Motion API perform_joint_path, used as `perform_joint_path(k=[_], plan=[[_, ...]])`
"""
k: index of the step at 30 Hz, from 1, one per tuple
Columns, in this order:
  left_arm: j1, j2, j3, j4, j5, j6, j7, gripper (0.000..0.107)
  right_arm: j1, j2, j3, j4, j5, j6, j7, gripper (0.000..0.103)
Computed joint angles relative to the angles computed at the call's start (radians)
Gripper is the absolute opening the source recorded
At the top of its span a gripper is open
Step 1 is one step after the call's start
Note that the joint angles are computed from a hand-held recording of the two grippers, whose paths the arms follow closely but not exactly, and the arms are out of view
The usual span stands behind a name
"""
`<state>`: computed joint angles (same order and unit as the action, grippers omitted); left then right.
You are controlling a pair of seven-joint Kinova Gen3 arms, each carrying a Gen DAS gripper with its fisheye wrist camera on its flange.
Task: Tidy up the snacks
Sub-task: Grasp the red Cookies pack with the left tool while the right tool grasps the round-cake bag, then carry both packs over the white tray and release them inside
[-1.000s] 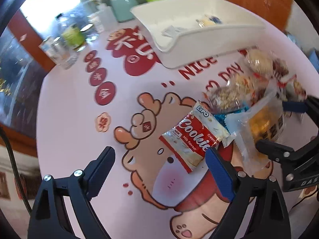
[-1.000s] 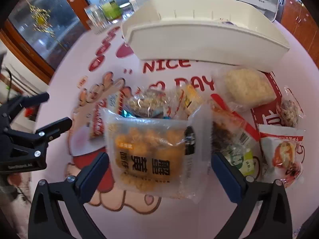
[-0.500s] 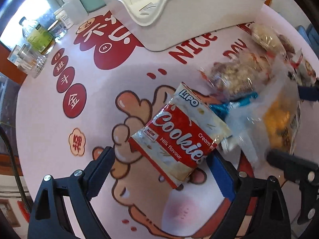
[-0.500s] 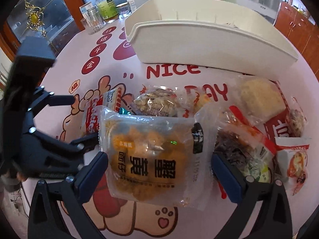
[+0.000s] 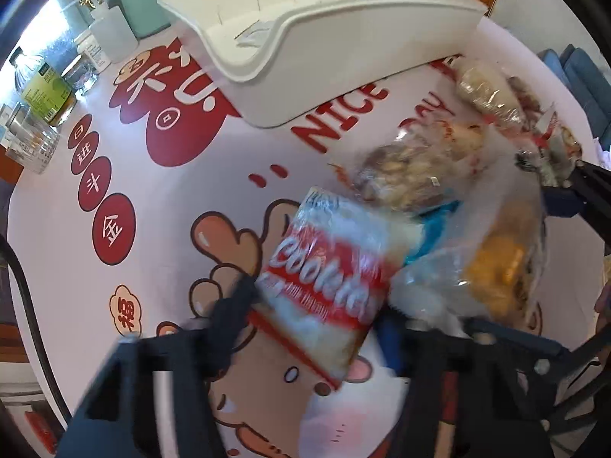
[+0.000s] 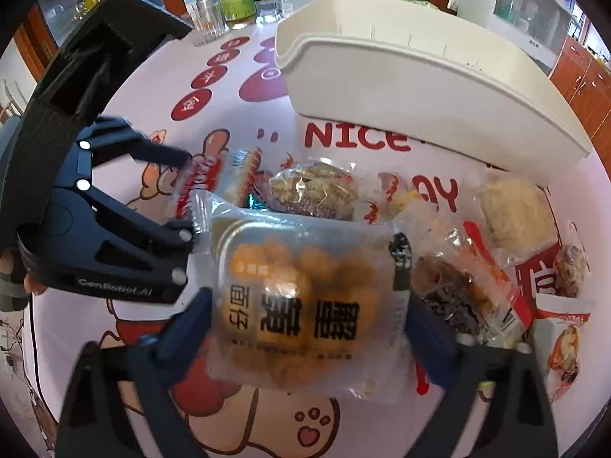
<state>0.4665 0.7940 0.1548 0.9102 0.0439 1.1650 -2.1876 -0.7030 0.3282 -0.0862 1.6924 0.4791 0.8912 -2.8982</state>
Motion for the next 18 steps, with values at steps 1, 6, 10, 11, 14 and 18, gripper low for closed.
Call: perform_joint_path(k=[1, 6, 10, 11, 14, 18], plan=[[0.002, -0.008, -0.001, 0.014, 0.001, -0.011, 0.005, 0.014, 0.0, 0.0, -0.001, -0.002, 0.001, 0.0, 0.005, 0.083], [-0.003, -0.062, 0.007, 0.128, 0.016, -0.083, 0.027, 0.009, -0.007, -0.01, -0.002, 0.007, 0.021, -0.008, 0.006, 0.072], [-0.034, -0.096, 0.024, 0.195, 0.057, -0.1, 0.059, 0.009, -0.004, -0.038, -0.009, 0.044, 0.017, -0.038, -0.012, 0.071], [-0.045, -0.104, 0.028, 0.21, 0.071, -0.104, 0.066, 0.009, 0.0, -0.048, -0.011, 0.057, 0.013, -0.051, -0.019, 0.071], [-0.09, -0.128, 0.047, 0.252, 0.129, -0.105, 0.087, 0.009, 0.017, -0.087, -0.021, 0.107, -0.011, -0.097, -0.041, 0.07], [-0.132, -0.172, 0.062, 0.31, 0.189, -0.119, 0.109, 0.009, 0.02, -0.143, -0.036, 0.159, -0.007, -0.113, -0.088, 0.07]])
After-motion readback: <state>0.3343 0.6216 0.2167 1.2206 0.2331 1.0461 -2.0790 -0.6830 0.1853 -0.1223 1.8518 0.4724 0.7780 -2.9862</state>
